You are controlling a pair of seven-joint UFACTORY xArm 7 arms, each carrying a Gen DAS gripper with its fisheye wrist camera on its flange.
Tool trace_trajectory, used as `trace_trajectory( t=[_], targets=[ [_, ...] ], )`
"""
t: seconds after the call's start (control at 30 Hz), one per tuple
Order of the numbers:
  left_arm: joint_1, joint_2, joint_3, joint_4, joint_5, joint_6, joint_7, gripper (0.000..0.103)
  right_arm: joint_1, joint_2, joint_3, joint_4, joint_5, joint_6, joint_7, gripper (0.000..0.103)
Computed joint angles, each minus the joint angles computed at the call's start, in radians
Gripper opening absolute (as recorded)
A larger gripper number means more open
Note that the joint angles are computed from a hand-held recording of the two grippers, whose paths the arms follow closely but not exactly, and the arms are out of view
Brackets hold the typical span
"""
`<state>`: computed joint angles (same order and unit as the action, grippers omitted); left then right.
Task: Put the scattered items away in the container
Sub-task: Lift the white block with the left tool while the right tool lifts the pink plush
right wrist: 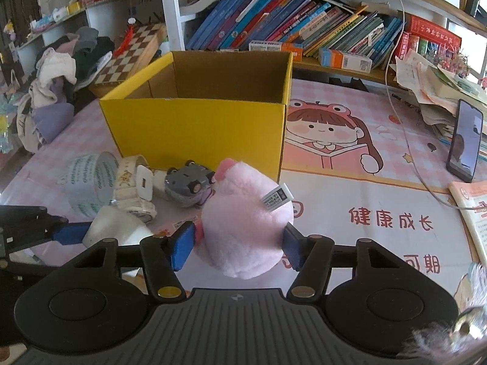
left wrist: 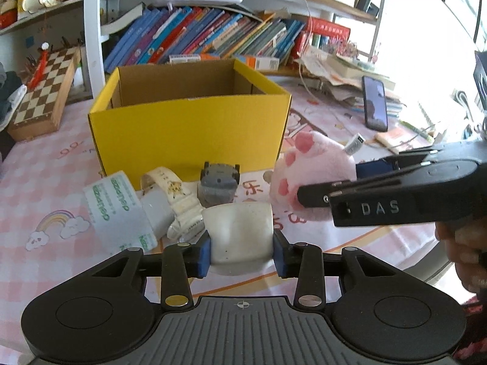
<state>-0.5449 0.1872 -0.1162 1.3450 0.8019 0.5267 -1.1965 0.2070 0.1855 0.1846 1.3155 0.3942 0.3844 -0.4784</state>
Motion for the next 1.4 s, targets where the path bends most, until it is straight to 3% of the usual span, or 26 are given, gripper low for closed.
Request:
trace_trajectory(
  t=[0.43,0.8,0.83,1.03,1.17,1.23,1.3,1.33,1.37,1.4],
  targets=[
    [0.029,-0.087,-0.017,-0.053,0.132,-0.017,-0.127,0.037,0.024,-0.096,0.007,-0.080,0.088,-0.096,-0.098,0.058],
    [0.092,-0.105,-0.028,0.018,0.270,-0.035,-0.189,0.037,0.025,-0.050,0.033,0.064,0.230,-0.103,-0.261,0.057],
    [0.096,-0.099,-0.025,0.032,0.278,-0.037,-0.186,0.037,0.020,-0.037,0.039,0.088,0.245,-0.100,-0.284,0.036],
    [0.105,-0.014,0.012,0.156,0.275,-0.026,-0.119,0.037,0.002,0.103,0.068,0.293,0.220,-0.047,-0.336,0.004],
    [0.089,-0.006,0.052,0.188,0.300,0.022,-0.142,0.037,-0.031,0.181,0.066,0.415,0.153,0.050,-0.291,0.003],
    [0.087,-0.013,0.057,0.185,0.318,0.045,-0.171,0.037,-0.068,0.188,0.079,0.425,0.172,0.105,-0.323,0.011],
    [0.088,-0.017,0.055,0.172,0.326,0.052,-0.210,0.037,-0.085,0.191,0.063,0.431,0.156,0.194,-0.317,0.036],
    [0.088,-0.020,0.054,0.165,0.330,0.052,-0.231,0.037,-0.093,0.194,0.051,0.441,0.145,0.255,-0.305,0.063],
    [0.090,-0.019,0.051,0.160,0.328,0.051,-0.242,0.037,-0.096,0.200,0.035,0.455,0.123,0.328,-0.282,0.081],
    [0.091,-0.018,0.048,0.156,0.325,0.050,-0.252,0.037,-0.099,0.205,0.022,0.467,0.102,0.395,-0.267,0.081]
  ],
)
